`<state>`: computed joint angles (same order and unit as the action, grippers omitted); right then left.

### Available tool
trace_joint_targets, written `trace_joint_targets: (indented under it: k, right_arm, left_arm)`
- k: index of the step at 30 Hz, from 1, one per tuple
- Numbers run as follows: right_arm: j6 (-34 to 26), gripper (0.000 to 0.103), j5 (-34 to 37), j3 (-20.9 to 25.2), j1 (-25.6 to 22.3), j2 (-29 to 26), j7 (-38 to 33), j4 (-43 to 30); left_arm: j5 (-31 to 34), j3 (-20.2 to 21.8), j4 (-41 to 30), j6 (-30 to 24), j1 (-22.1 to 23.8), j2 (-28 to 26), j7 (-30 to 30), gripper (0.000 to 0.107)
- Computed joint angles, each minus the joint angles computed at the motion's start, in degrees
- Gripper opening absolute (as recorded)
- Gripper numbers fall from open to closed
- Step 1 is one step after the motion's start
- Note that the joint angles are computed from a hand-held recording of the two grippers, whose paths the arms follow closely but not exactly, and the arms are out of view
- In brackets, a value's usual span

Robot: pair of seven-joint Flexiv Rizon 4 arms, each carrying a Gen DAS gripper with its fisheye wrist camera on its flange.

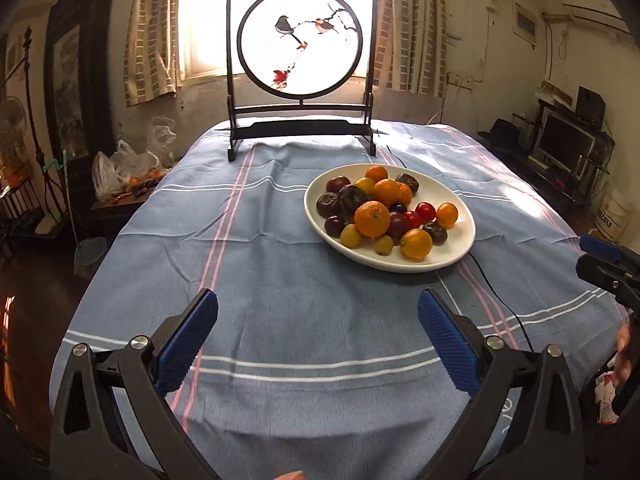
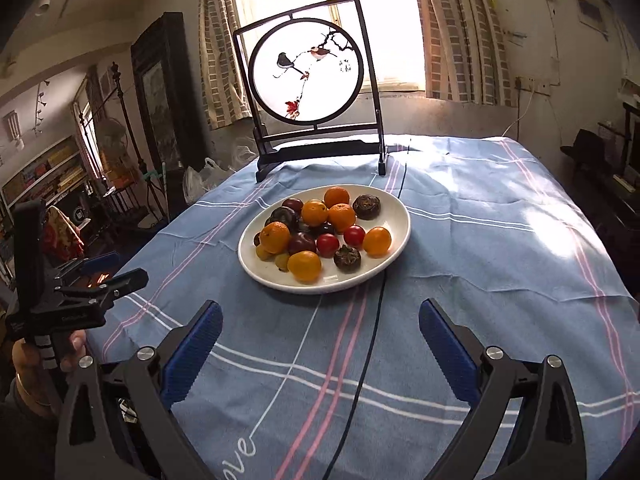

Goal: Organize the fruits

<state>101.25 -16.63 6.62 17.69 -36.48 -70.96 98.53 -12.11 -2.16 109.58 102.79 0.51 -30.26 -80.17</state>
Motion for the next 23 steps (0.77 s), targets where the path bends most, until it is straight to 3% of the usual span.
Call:
trace_joint_targets:
  k: [4,6,8,11,16,20,23]
  right_arm:
    - [3.4,0.099,2.8,-5.3,4.0,2.1,0.4,3.8]
    - [3.6,0.099,3.6,-5.6,3.9,2.5,0.7,4.5]
    - [4.1,0.099,4.7,-6.8,4.7,2.8,1.0,5.1]
    - [4.7,0.099,5.5,-7.7,5.1,3.0,1.0,5.6]
    - [4.9,0.099,7.2,-10.6,7.6,3.0,0.4,5.8]
    - [4.2,0.099,7.3,-10.4,7.3,2.5,0.5,5.0]
    - [4.2,0.099,7.5,-10.7,7.5,2.2,0.5,4.9]
  left_arm:
    - [0.0,0.7,2.5,0.1,-0.7,1.8,-0.6,0.098]
    - [0.3,0.6,3.3,0.6,-0.8,2.4,-0.7,0.098]
    - [0.4,2.1,3.8,2.1,-2.5,2.6,-0.8,0.098]
    - [-1.7,8.6,3.4,3.6,-9.0,2.0,0.0,0.098]
    - [-3.8,9.0,3.0,2.8,-9.5,1.9,0.7,0.098]
    - [-7.9,16.6,1.6,3.2,-16.5,-0.1,1.2,0.098]
    - [-9.1,16.4,1.5,3.4,-16.5,-0.3,1.9,0.098]
